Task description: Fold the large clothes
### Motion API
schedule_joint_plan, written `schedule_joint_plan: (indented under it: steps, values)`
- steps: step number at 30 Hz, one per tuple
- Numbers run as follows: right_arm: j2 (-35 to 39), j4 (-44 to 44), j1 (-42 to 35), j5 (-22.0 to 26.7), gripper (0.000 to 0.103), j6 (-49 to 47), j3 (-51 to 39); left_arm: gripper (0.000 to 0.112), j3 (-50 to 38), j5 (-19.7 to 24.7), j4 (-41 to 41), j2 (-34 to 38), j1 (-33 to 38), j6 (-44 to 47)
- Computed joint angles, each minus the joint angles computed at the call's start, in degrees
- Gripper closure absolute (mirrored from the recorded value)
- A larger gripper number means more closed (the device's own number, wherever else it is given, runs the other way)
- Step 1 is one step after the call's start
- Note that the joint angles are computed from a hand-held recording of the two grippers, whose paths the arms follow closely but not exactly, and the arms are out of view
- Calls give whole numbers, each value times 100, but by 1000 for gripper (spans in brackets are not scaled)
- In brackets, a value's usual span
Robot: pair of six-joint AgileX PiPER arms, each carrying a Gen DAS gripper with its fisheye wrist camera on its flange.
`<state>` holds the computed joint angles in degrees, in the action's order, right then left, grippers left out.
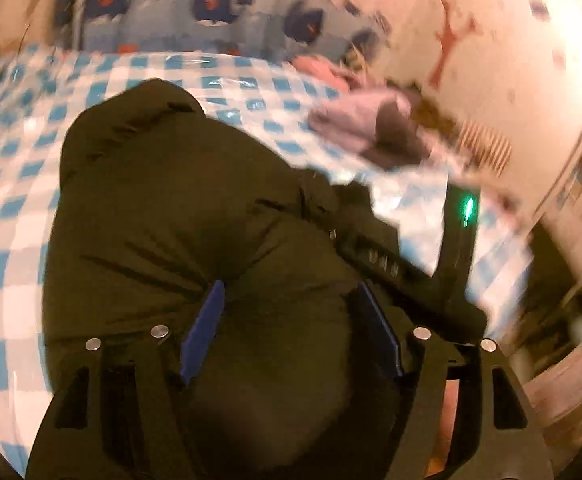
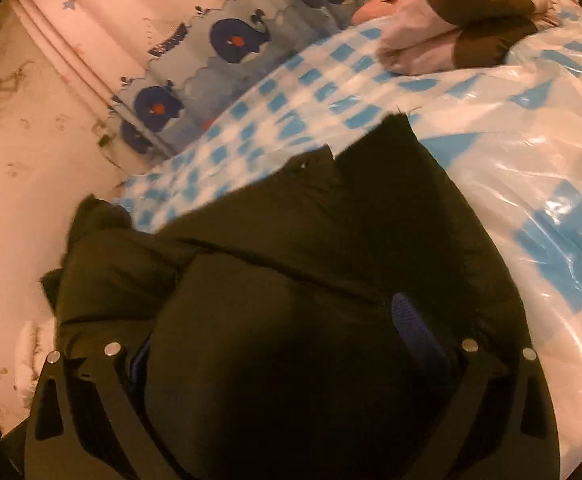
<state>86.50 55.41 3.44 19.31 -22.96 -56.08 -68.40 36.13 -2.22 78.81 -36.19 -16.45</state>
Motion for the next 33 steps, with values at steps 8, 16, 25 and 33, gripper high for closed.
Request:
schedule_joint_plan:
  steps: [8,16,25,33]
  values:
    - [-973,-3423,-95,1796,7,2467,-710,41,219,828,-1602,-974,1421,1153]
    - [-1079,-4239,-371,3654,7,2291,-1224,33,506,2690,-4606,99,4709,3395]
    - [-319,-3349,-873,4256,7,1661,-1163,17,866,2926,-5804,1022,4440,4371]
    - [-681,-1207,-1122,3429,6,7,-78,65,560,1686,-3850,-270,3209,3361]
